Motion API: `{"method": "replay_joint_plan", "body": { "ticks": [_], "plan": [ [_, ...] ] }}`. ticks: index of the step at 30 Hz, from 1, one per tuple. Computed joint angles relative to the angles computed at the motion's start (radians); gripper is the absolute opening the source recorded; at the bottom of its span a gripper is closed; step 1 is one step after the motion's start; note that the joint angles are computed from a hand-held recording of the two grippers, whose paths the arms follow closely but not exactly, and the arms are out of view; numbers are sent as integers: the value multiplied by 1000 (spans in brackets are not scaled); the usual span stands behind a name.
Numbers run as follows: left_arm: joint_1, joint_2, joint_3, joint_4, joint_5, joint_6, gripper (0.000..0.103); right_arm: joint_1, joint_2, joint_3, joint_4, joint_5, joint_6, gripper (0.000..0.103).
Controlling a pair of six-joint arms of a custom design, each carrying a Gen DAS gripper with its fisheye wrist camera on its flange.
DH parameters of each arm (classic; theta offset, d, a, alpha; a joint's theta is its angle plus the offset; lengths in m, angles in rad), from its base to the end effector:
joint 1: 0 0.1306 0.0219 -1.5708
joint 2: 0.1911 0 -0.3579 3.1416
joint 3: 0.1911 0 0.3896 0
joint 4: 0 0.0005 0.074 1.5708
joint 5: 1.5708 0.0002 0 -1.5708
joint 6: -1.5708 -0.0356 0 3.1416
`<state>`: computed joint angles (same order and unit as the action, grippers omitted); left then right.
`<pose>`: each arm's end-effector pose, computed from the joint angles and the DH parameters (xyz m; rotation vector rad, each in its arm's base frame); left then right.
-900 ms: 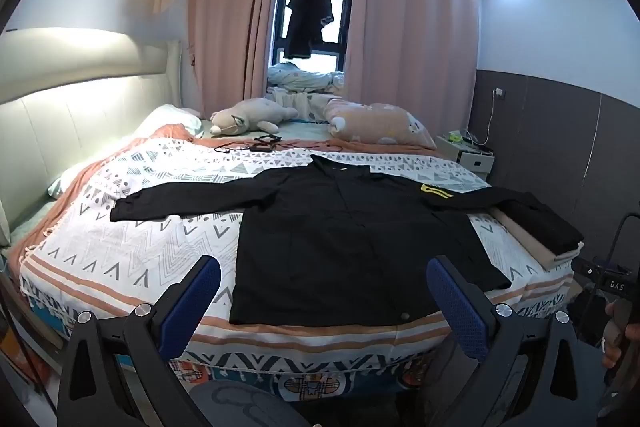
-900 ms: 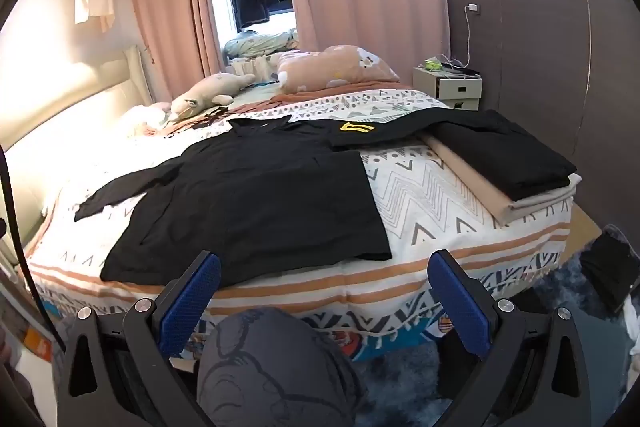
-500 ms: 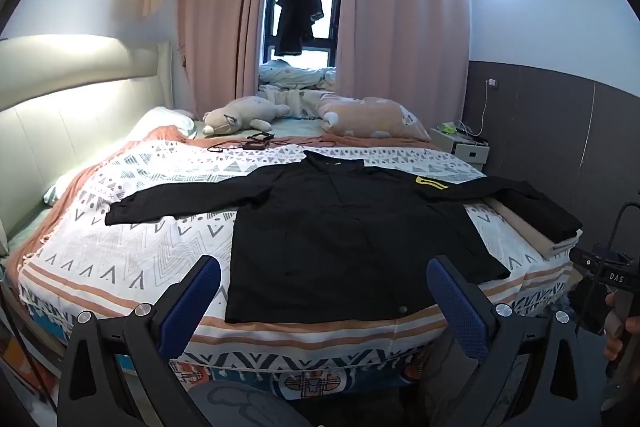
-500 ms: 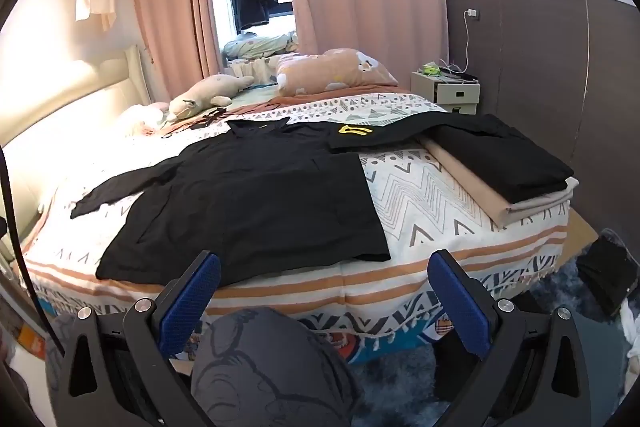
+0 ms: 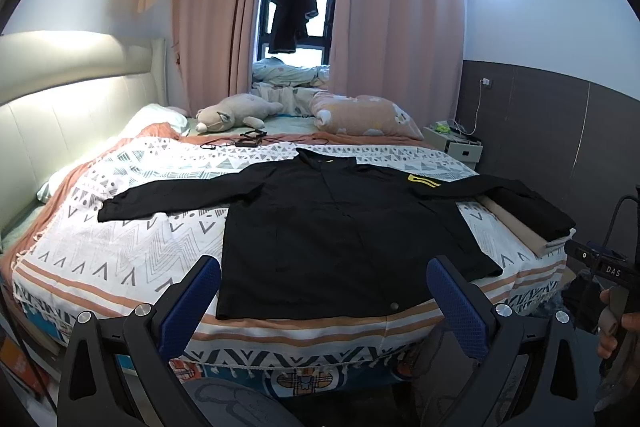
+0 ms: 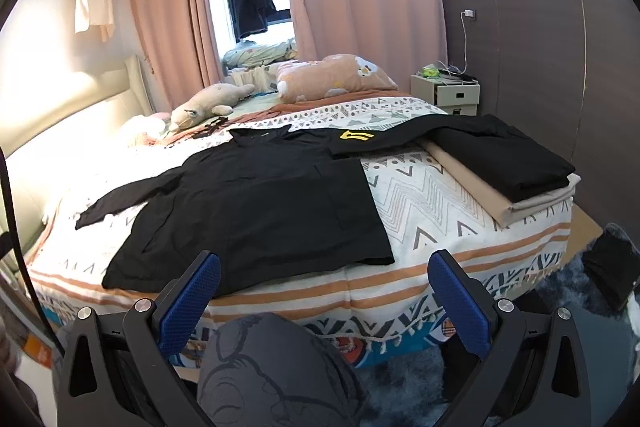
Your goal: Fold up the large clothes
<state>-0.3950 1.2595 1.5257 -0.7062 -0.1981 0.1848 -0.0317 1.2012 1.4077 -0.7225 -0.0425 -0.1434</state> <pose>0.4209 -0.1684 0.5418 0.0845 2.0040 -0.1725 0.4347 -0.0128 0.5085 0.1568 2.0823 0.1122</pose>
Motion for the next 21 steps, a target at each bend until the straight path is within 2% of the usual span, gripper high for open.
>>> {"method": "replay_joint_plan", "body": {
  "ticks": [21],
  "plan": [
    [-7,-3,-8,3,-1,6,103,6,1,-7,15,-7,-3,103]
  ]
}}
